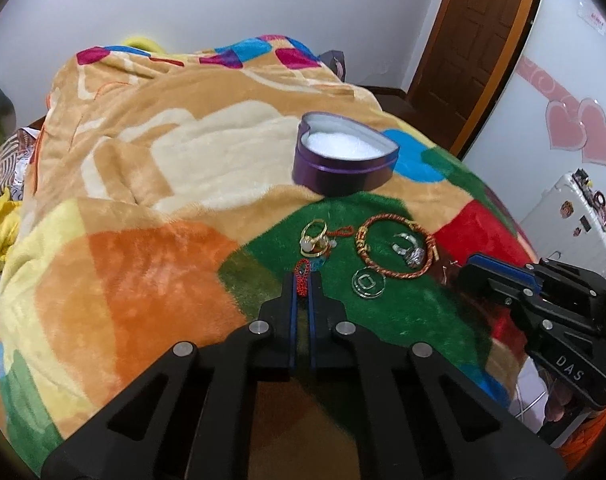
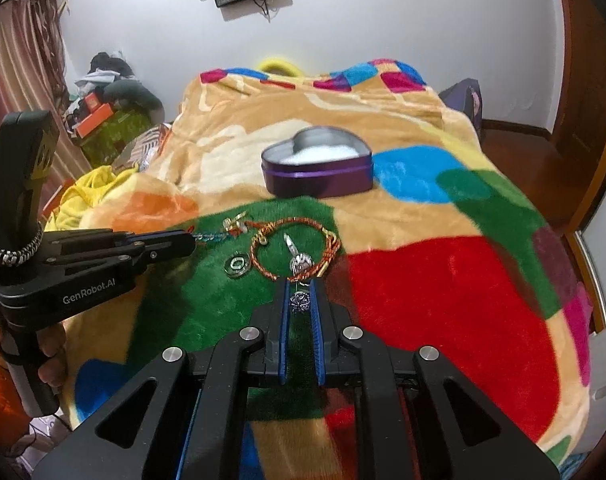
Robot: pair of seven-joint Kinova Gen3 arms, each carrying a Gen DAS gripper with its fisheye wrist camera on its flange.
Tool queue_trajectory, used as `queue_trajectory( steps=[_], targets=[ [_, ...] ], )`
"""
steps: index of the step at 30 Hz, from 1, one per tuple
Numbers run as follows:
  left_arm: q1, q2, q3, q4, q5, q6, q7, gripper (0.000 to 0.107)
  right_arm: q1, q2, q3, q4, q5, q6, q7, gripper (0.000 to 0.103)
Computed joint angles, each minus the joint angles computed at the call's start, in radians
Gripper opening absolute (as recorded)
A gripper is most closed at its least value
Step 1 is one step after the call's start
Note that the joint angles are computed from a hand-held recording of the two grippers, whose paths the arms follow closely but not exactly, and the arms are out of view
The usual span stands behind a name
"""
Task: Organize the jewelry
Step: 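Grasp the red string bracelet with the left tool while the right tool grasps a silver pendant, then carry the red bracelet with the left tool while the right tool carries the pendant into the purple tin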
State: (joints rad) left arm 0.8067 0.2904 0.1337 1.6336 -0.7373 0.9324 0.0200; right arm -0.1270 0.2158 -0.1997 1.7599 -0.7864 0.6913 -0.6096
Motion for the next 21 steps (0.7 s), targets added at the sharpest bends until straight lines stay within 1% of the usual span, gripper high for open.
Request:
queue_trajectory(
  steps=[9, 15, 21],
  targets=[
    [0.035, -0.028, 0.015, -0.032, -0.084, 0.093, 0.04, 0.003, 0.004, -0.037, 0.001, -0.003, -0.056, -0.03, 0.046, 0.009],
    [0.039, -0.044, 0.028, -0.057, -0.144, 0.141, 0.041, 0.003, 0.001, -0.052, 0.004, -0.012, -0.111, -0.051, 0.093, 0.009],
    [0.04, -0.048, 0.037, -0.094, -0.209, 0.184, 0.018, 0.003, -0.007, -0.054, 0.001, -0.03, -0.162, -0.087, 0.136, 0.009]
  ],
)
